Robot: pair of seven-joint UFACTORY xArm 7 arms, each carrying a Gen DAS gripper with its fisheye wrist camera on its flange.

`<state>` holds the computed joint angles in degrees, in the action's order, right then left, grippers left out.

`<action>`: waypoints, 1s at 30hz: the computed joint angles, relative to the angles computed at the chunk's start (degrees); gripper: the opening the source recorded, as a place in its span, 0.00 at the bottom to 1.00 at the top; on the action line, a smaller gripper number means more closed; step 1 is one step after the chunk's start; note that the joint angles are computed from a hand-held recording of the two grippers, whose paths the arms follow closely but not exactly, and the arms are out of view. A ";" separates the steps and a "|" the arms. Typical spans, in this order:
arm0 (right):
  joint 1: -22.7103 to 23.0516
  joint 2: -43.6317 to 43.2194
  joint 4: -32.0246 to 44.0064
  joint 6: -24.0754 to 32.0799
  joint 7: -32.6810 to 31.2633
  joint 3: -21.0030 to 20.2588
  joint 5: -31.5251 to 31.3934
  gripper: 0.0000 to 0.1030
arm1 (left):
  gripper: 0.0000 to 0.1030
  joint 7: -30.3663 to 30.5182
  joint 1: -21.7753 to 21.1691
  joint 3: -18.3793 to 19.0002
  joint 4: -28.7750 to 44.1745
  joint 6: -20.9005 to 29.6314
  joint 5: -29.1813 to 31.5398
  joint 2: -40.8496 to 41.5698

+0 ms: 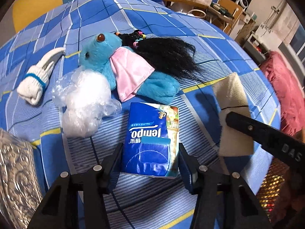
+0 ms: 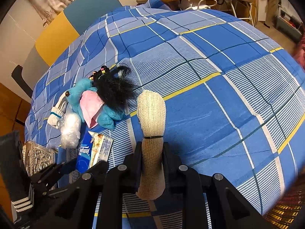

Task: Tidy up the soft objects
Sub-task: 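Grasp the blue Tempo tissue pack with the left tool while the right tool holds the loofah, then carry the tissue pack into the gold tray and open the left tool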

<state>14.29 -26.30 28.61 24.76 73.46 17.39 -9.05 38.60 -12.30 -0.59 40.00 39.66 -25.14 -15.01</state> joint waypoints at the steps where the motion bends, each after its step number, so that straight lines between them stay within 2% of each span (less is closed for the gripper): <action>1: 0.04 0.10 -0.01 -0.19 -0.08 -0.06 0.00 0.19 | 0.52 -0.04 0.16 0.43 0.00 0.78 -0.53 -0.51; 5: 0.22 0.33 -0.05 -0.69 -0.71 -0.21 -0.14 0.19 | 0.52 1.03 0.90 2.48 -0.62 3.97 -3.01 -4.03; 10: 0.03 0.99 0.69 -0.10 -1.22 0.25 -1.14 0.19 | 0.52 4.05 2.06 5.91 -1.58 10.61 -5.70 -10.86; 19: -0.23 1.69 2.10 2.81 -0.93 1.09 -3.64 0.19 | 0.52 8.45 5.04 12.62 3.57 24.09 -8.57 -19.72; 23: -0.29 1.95 2.60 3.67 -0.60 1.40 -4.95 0.19 | 0.52 10.61 6.99 16.11 8.28 28.22 -9.82 -20.18; 30: -0.66 2.45 4.36 7.62 1.03 2.46 -8.73 0.19 | 0.52 14.85 11.91 21.95 18.98 32.99 -12.42 -13.60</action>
<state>13.64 -23.85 32.97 32.38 74.49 19.85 -17.78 53.44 -0.38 21.36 58.98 72.65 -37.56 -28.61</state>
